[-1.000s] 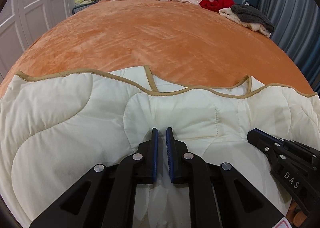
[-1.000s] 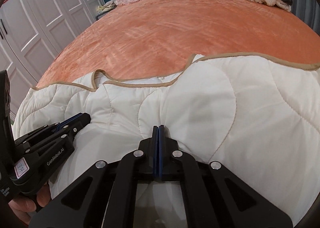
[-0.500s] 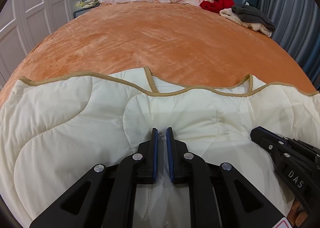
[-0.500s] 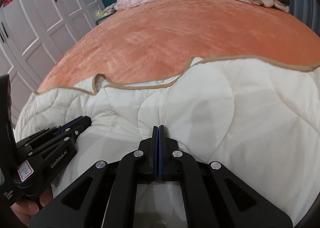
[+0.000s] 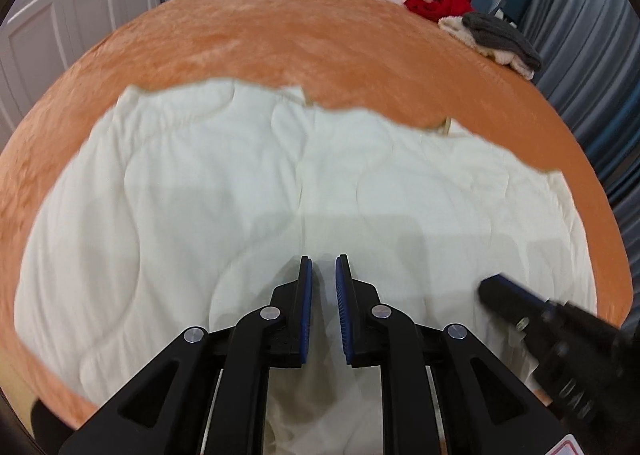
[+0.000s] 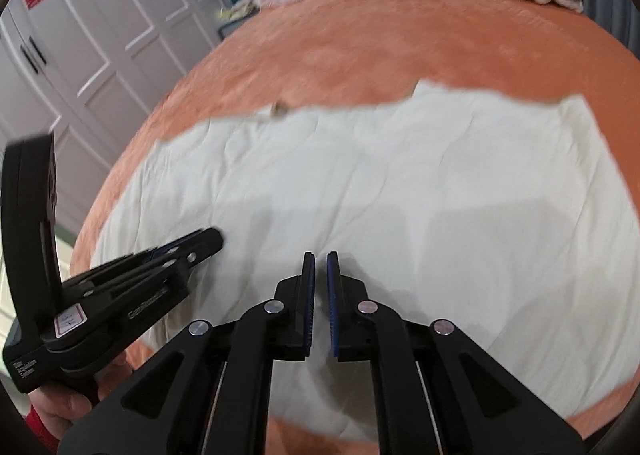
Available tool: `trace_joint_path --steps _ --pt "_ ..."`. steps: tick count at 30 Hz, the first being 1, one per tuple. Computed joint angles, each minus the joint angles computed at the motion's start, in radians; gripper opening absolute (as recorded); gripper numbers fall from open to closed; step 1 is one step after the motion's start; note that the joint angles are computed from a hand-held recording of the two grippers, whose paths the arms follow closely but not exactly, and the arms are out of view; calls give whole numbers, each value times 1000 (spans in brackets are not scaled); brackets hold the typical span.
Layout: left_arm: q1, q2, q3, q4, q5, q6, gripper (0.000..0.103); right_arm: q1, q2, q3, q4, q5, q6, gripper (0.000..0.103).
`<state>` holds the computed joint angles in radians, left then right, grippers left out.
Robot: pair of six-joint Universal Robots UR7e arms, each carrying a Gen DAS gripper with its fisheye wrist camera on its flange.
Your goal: Fold large clothes
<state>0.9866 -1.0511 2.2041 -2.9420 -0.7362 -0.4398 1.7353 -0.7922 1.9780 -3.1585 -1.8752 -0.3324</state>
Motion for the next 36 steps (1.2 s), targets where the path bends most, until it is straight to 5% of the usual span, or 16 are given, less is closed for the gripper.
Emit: trace_joint_path --steps 14,19,22,25,29,31,36 --pt "-6 63 30 -62 72 -11 14 -2 71 7 -63 -84 -11 7" --pt "-8 -58 84 -30 -34 -115 14 5 52 1 -15 -85 9 7" --pt "-30 -163 150 5 -25 -184 16 13 49 0 -7 -100 11 8" --pt "-51 -283 212 85 8 -267 24 24 46 3 -7 -111 27 11" --pt "-42 -446 274 200 33 -411 47 40 37 16 -19 -109 41 23" --pt "-17 -490 289 201 19 -443 58 50 34 23 -28 -107 41 27" --pt "112 -496 298 43 -117 -457 61 67 44 10 -10 -120 38 28"
